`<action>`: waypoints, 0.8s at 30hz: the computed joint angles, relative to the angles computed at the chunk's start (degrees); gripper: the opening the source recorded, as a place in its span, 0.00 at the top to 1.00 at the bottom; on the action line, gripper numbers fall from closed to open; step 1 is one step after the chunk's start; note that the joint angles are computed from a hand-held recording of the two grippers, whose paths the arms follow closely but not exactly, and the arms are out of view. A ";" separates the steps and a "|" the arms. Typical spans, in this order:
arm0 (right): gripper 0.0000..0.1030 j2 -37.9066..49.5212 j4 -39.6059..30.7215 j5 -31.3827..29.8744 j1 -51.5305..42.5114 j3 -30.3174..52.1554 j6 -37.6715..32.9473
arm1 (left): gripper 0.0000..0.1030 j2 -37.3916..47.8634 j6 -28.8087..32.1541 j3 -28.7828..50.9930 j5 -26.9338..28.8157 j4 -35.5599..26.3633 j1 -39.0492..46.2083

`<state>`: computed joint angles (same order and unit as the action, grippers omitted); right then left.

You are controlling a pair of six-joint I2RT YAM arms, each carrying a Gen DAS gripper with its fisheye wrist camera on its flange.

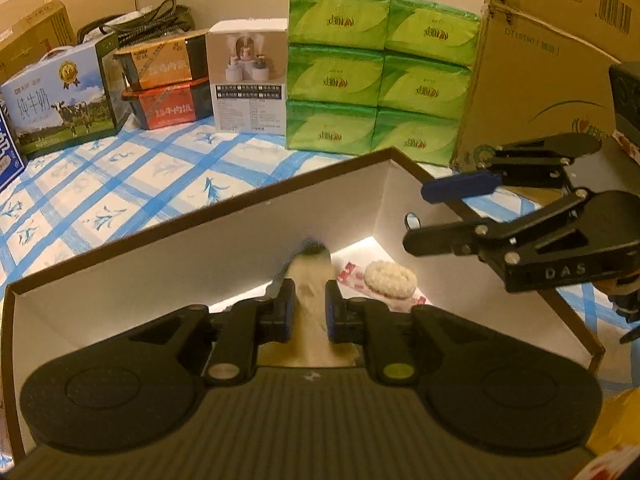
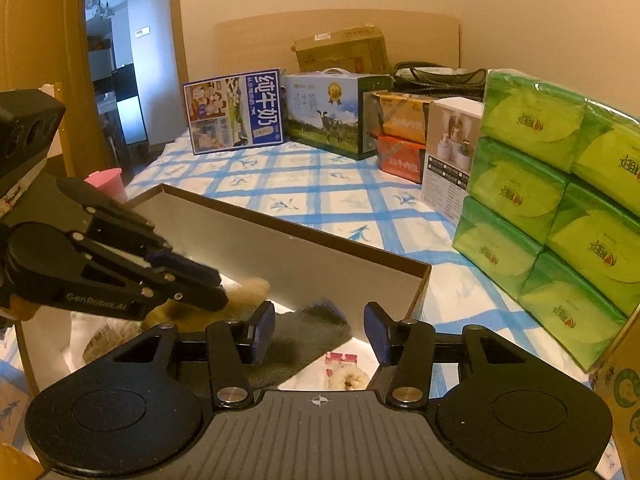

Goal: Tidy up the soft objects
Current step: 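Open the left tool over the box dropping the sock while the right drops the ring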

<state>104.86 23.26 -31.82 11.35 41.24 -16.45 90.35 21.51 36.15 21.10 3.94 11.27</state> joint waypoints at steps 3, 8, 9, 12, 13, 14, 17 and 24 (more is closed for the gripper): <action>0.52 -0.42 0.03 -0.71 -0.51 -0.61 -0.37 | 0.83 0.01 -0.80 0.00 -0.04 1.12 -0.54; 0.52 -1.20 -0.97 -2.47 -1.04 -1.24 -1.91 | 0.64 -0.63 -1.60 -0.05 0.14 1.30 -0.21; 0.52 -1.42 -1.28 -2.45 -0.98 -1.39 -2.29 | 0.63 -0.64 -1.59 0.09 0.38 0.83 0.10; 0.52 -1.85 -2.05 -2.71 -0.90 -1.84 -2.97 | 0.62 -0.59 -1.46 0.52 0.79 -0.59 1.17; 0.52 -2.03 -2.30 -2.69 -0.86 -1.97 -3.12 | 0.61 -0.71 -1.36 0.48 0.78 -0.93 1.45; 0.52 -2.21 -2.63 -2.73 -0.89 -1.99 -3.29 | 0.61 -0.85 -1.21 0.52 0.80 -1.40 1.76; 0.52 -2.99 -3.23 -2.70 -0.81 -2.45 -3.52 | 0.59 -1.64 -1.10 0.32 1.33 -2.35 2.74; 0.51 -5.34 -4.38 -2.26 -1.12 -3.40 -3.12 | 0.58 -4.17 -0.94 0.23 2.15 -5.04 4.34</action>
